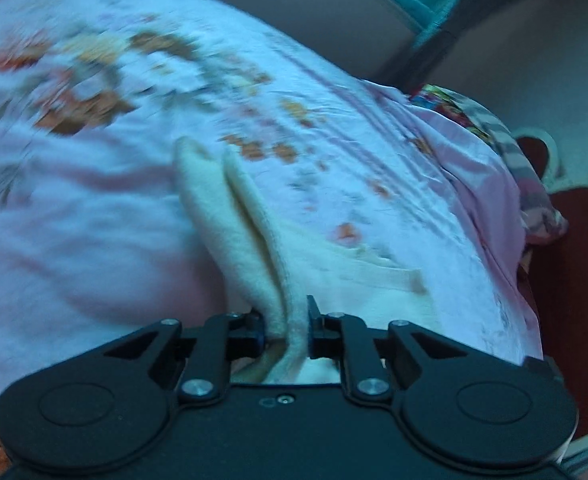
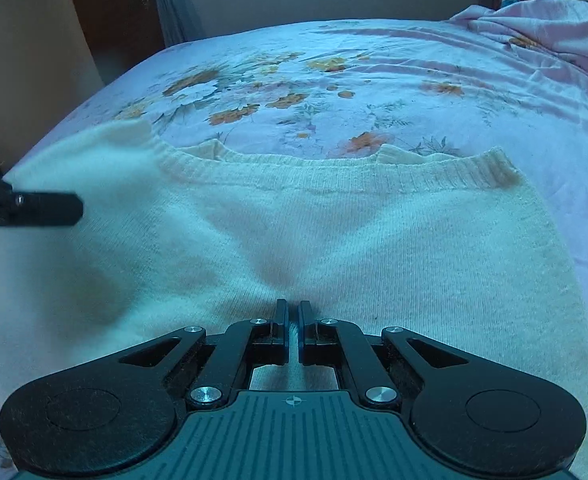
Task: Fold small clothes
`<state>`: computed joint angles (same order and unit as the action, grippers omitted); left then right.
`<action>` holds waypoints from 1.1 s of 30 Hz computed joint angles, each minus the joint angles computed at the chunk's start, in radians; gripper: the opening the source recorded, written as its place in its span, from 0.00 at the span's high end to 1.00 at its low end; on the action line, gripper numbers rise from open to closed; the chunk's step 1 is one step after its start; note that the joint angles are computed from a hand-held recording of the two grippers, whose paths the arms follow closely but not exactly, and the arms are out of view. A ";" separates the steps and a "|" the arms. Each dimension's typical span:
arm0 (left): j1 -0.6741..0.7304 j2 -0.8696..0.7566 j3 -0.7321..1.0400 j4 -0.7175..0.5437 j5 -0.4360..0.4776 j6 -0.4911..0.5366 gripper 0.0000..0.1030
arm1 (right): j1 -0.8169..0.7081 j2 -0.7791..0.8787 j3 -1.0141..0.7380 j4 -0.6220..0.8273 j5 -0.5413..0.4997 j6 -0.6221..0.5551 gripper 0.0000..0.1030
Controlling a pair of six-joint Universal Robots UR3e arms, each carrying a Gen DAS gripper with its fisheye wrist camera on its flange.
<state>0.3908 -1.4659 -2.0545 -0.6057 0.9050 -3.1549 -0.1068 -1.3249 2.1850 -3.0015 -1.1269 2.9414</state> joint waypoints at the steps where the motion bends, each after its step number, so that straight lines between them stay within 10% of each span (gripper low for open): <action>1: -0.044 -0.011 0.037 0.001 0.007 -0.020 0.86 | -0.032 -0.033 0.020 0.015 0.045 -0.001 0.98; 4: -0.216 -0.093 0.171 0.013 0.079 -0.094 0.86 | -0.191 -0.179 0.131 0.070 0.192 -0.029 0.98; 11: -0.651 -0.440 0.470 0.122 0.418 -0.333 0.85 | -0.631 -0.431 0.132 0.750 0.388 -0.412 0.98; 21: -0.608 -0.286 0.424 -0.008 0.236 -0.344 0.64 | -0.804 -0.424 0.023 1.204 0.431 -0.630 0.98; 23: -0.587 -0.208 0.375 -0.023 0.287 -0.308 0.54 | -0.810 -0.425 0.015 1.232 0.439 -0.615 0.79; 25: -0.556 -0.145 0.300 -0.009 0.339 -0.273 0.49 | -0.841 -0.462 0.040 1.250 0.460 -0.607 0.08; 32: -0.527 -0.107 0.078 0.016 0.293 -0.206 0.50 | -0.780 -0.421 0.053 1.092 0.483 -0.449 0.04; 33: -0.555 -0.114 0.060 0.047 0.322 -0.201 0.50 | -0.764 -0.428 0.070 1.020 0.481 -0.412 0.15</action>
<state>-0.1641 -1.5802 -1.9943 -0.5588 1.2268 -3.3557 -0.8710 -1.7532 2.2551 -1.9812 -0.6461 2.5295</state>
